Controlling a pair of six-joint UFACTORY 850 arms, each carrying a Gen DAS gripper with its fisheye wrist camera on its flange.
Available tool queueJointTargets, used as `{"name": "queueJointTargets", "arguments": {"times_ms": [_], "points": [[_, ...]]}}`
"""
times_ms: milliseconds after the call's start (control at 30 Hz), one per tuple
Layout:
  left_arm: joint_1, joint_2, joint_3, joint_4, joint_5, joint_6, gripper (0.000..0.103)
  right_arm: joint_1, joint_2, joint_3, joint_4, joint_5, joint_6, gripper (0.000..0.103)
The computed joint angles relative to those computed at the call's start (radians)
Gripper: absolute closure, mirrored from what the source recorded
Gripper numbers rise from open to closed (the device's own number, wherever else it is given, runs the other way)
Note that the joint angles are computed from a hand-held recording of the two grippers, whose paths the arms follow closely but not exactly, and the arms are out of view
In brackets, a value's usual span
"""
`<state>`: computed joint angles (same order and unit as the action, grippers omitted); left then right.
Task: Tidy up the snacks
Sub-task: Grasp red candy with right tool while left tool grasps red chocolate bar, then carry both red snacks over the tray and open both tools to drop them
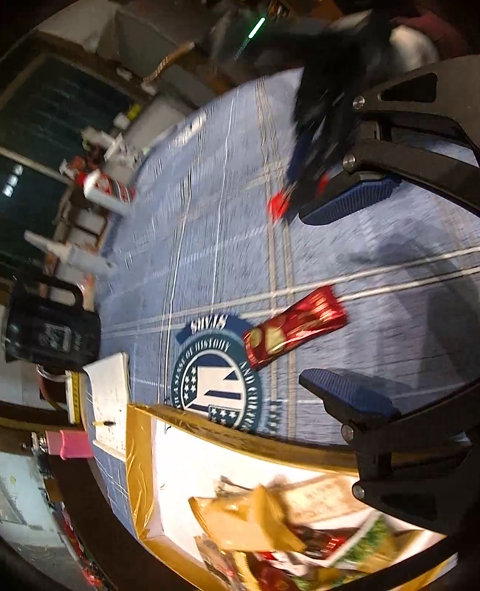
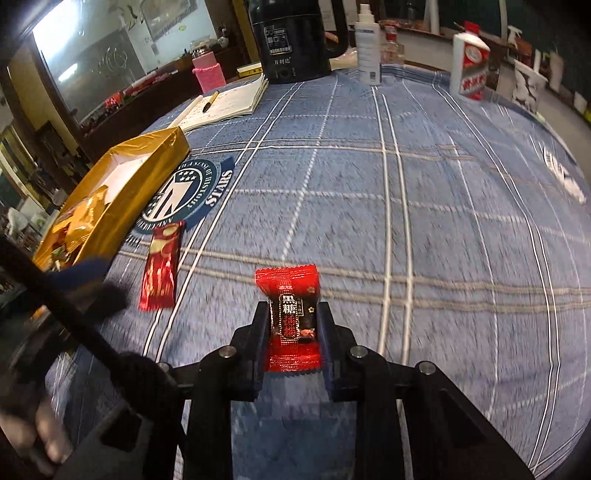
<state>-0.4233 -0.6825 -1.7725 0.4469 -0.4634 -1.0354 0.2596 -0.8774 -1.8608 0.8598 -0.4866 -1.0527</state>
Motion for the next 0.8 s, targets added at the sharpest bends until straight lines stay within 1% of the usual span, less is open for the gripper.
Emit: {"name": "queueJointTargets", "arguments": {"times_ms": [33,67,200,233,300,333,367,400,433,500,600,700,767,800], "points": [[0.006,-0.035,-0.048,0.0,-0.04,0.007,0.026,-0.007,0.006,0.013,0.028,-0.01,-0.029,0.079],[0.009,-0.06,-0.081,-0.004,-0.07,0.016,0.03,-0.012,0.013,0.027,0.053,-0.015,-0.058,0.079],[0.015,-0.15,-0.205,-0.015,-0.191,0.062,0.041,-0.025,0.029,0.06,0.118,-0.03,-0.135,0.079],[0.009,-0.164,-0.225,0.029,-0.217,0.047,0.043,-0.028,0.03,0.063,0.128,-0.039,-0.146,0.079],[-0.001,-0.198,-0.277,0.067,-0.28,0.065,0.045,-0.033,0.027,0.058,0.138,-0.056,-0.156,0.079],[-0.009,-0.209,-0.292,0.096,-0.299,0.068,0.05,-0.035,0.027,0.06,0.146,-0.058,-0.165,0.079],[-0.012,-0.205,-0.282,0.099,-0.276,0.086,0.064,-0.036,0.028,0.063,0.153,-0.059,-0.172,0.079],[-0.012,-0.201,-0.276,0.087,-0.262,0.1,0.072,-0.037,0.029,0.065,0.16,-0.059,-0.18,0.079],[-0.015,-0.203,-0.281,0.087,-0.268,0.107,0.077,-0.038,0.031,0.069,0.17,-0.061,-0.19,0.079],[-0.019,-0.198,-0.274,0.095,-0.255,0.098,0.077,-0.041,0.035,0.076,0.194,-0.069,-0.213,0.079],[-0.017,-0.157,-0.218,0.087,-0.196,0.074,0.077,-0.043,0.049,0.093,0.243,-0.073,-0.26,0.079],[-0.013,-0.089,-0.134,0.097,-0.117,0.02,0.077,-0.042,0.068,0.112,0.279,-0.077,-0.299,0.079],[-0.005,-0.018,-0.05,0.122,-0.048,-0.04,0.077,-0.038,0.085,0.13,0.302,-0.076,-0.327,0.079],[-0.004,0.005,-0.025,0.139,-0.03,-0.068,0.077,-0.035,0.095,0.14,0.317,-0.076,-0.344,0.079]]}}
